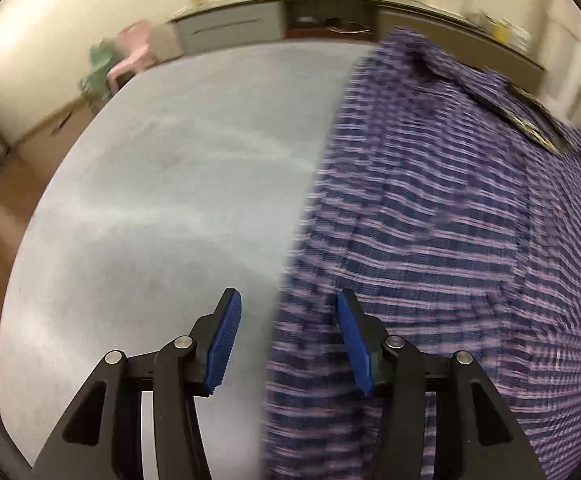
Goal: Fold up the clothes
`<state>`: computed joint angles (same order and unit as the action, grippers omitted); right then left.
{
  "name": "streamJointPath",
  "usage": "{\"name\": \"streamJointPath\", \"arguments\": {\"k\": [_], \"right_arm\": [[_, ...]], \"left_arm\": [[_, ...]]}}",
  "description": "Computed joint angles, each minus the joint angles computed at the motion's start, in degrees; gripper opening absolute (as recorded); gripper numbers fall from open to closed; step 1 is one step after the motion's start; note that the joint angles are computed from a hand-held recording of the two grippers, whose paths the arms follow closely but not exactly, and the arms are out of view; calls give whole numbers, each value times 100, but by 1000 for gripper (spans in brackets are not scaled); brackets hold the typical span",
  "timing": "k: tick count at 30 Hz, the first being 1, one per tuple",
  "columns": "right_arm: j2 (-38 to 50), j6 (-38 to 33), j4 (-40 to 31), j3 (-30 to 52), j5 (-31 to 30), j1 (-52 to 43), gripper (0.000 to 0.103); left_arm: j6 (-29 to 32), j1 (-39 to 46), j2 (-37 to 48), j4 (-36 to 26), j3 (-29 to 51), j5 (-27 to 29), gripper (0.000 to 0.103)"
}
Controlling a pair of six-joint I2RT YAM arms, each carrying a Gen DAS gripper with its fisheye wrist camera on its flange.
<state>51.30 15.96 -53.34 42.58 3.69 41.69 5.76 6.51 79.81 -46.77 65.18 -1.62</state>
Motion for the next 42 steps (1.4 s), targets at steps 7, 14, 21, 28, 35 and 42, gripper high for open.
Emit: {"name": "streamJointPath", "arguments": {"k": [7,14,21,28,35,42], "right_arm": [[-976,-2586,-1559,87,-394,-2879,35],[-1056,-3444,-2409,1331,-1317,-4135,42],[262,-3016,241,1673,1554,-990,68],[2274,-5940,2859,1097,2303,-1222,68],[3582,-5019,1278,3957,125,-2670,3],[6356,-2863,53,7423,573,-3483,23]], "left_arm": [[-129,305,603,632,288,-1620,51],[-809,-274,-955,-649,450,366,40],[-1831,-4121,-1261,-693,-250,-396,42],[-2134,-4516,-1003,-587,-474,-412,44],[-1567,-4007,-1980,-1189,-778,20,44],[-1379,-3882,-1985,-1162,-794,191,44]]}}
